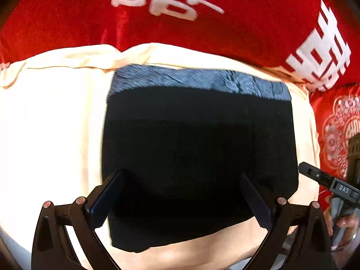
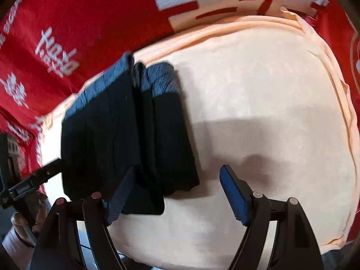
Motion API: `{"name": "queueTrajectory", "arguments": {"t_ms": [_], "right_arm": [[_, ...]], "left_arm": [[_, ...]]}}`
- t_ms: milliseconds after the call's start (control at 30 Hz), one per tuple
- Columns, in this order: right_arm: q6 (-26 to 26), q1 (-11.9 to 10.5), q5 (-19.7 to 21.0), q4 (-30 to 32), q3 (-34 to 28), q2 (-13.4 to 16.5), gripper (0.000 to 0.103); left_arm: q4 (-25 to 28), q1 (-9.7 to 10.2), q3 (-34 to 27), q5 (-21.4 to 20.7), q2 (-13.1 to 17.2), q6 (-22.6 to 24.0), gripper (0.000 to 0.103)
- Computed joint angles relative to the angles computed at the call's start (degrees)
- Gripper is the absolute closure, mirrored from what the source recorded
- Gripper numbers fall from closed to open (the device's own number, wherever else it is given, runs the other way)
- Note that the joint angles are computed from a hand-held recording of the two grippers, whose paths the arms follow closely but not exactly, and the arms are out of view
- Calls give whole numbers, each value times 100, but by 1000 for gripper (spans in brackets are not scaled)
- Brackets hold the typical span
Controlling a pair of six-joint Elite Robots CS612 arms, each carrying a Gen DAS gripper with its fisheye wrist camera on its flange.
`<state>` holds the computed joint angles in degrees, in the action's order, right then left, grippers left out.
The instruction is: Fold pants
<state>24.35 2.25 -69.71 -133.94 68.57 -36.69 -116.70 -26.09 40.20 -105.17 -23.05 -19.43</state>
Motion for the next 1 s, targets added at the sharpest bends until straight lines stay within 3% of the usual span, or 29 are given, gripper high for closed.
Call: {"name": "queueTrajectory", "arguments": {"t_ms": [133,267,433,567,733,833,1000], "right_arm": [[132,-156,725,-237,68,60,8],[58,-210,1013,-257,-44,188,8],[-189,-281,1739,-60,-276,414,8],[-705,-270,1941,350,-509,554,8],[-837,-292,2344,510,-832,836,8],[-1025,-279,2521,656,-1057,1008,7],[-1072,-258,2583,710,-1251,1127,5]], "left_arm": [[-158,110,-36,-47,3,66,1],[80,245,-350,-216,184,148,1],[424,361,-773,-648,489,194,1],[564,355,-949,-900,642,366,1],[893,310,-1342,-974,904,645,1],[960,296,-1640,-1196,1112,605,1],[890,344,-1613,-1524,1154,350,1]]}}
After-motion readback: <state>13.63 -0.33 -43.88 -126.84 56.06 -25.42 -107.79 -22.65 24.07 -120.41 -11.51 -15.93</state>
